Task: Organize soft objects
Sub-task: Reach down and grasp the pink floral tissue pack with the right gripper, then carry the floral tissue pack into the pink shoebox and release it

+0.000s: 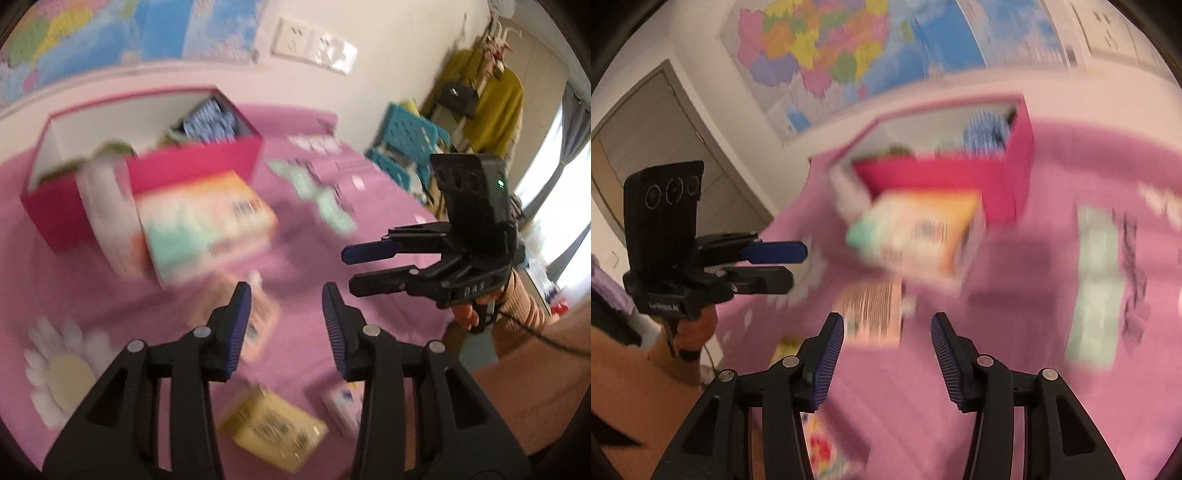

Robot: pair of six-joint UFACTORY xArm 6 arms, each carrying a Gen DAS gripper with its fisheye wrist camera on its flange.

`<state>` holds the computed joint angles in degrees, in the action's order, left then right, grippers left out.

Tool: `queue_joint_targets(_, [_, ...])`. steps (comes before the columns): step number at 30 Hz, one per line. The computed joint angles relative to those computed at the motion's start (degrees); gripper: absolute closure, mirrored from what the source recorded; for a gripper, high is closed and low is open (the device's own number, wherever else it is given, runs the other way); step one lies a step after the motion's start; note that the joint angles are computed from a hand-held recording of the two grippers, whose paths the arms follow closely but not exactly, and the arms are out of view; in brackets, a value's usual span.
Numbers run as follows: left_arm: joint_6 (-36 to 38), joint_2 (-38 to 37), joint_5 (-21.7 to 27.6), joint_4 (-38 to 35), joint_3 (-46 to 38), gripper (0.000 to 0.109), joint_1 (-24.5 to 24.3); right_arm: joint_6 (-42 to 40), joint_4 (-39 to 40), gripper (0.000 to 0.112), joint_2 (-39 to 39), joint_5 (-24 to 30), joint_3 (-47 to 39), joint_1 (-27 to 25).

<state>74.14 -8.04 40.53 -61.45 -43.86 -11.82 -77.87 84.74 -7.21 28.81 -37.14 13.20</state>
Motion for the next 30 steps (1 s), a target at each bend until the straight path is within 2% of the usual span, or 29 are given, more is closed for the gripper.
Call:
queue_joint_targets(3, [-0.64,-1.83,4.50,2.23,3.30,0.067,0.76,2.59,-0.94,0.062,-1.85,1.56,4.66,-0.33])
queue_joint_targets(6, [-1.21,-3.88,4.91,4.93,6.47,0.067,0.08,4.24,-1.83,0.062,-4.11,3.61,8.67,-0.96])
queue_joint_targets(10, [-2.29,-4.72,9.53,6.90,7.85,0.067,1.15,3.65,-1.72,0.062,-8.12,8.22,12.99,-2.26])
queue_joint_targets(12, [-2.91,-5.59,9.62,8.26,8.81,0.067,0.90,4.45,-2.64,0.062,-8.97,7.89,14.15,-1.28])
queue_joint_targets(15, [-4.55,-5.90,9.97,10.28,9.49,0.067,0.39,4.23,-2.91,0.062,-8.95,10.72,14.89,-1.14])
queue_joint_targets(17, [-5.74,-5.51,9.50,11.78,9.90,0.067,-0.41,4.32,-2.99,0.063,-8.27,9.57,14.79,0.60])
queue_joint_targets(20, [-6.86,-4.24,8.79,12.64,9.91,0.067,-1.72,3.25,-1.53,0.076,-6.46,9.17,13.72,1.53])
queue_joint_targets(25, [-6.55,-2.36,7.51,10.10,8.16,0.067,-2.57,2.39,1.04,0.077,-5.37,5.87,12.54,2.23])
queue_joint_targets(30, [-7.12,0.78,3.95,7.60,5.30,0.067,-3.91,1.61,3.30,0.077,-3.41,2.96,10.33,1.68])
